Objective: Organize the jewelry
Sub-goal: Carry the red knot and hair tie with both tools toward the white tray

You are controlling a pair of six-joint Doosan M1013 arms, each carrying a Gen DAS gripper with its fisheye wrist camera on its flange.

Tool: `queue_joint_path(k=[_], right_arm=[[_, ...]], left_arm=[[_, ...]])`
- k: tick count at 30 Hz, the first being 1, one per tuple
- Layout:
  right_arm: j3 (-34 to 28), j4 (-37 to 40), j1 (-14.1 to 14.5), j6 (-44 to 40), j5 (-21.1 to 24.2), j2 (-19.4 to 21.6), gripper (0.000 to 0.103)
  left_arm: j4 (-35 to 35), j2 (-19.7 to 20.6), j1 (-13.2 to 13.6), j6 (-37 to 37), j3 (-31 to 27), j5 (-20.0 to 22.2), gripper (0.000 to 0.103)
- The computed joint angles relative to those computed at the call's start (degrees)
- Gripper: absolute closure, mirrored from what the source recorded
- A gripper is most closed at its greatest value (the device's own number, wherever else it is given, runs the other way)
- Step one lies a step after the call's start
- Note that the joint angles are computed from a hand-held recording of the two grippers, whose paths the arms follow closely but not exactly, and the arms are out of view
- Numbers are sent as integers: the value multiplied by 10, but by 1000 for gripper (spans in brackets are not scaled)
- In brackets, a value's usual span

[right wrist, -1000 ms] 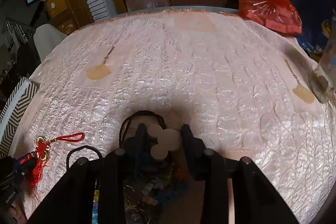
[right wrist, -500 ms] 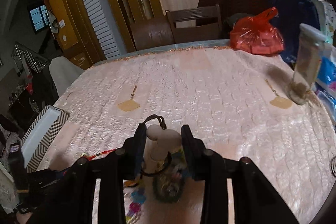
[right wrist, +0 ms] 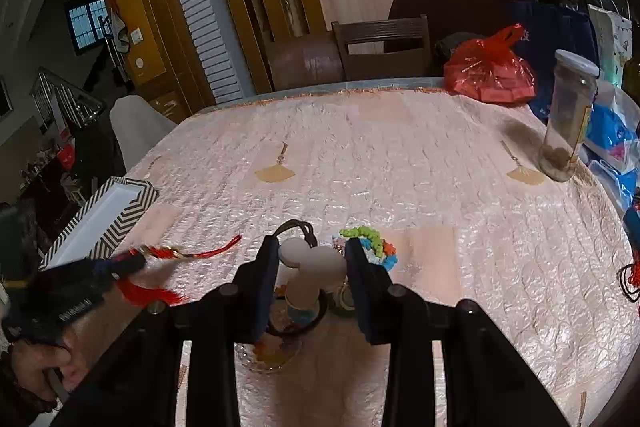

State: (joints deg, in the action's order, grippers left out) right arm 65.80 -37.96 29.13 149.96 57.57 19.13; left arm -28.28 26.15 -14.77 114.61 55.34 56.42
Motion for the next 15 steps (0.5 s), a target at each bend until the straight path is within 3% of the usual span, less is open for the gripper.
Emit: queue_joint_path(k=[9, 15], right_arm=[[-10, -34, 7, 9, 21, 4, 68], [-21, -50, 15, 2, 34, 9, 68]], left_arm=[[108, -21, -10, -75, -1, -34, 88], [114, -27, -3, -90, -4, -36, 88]])
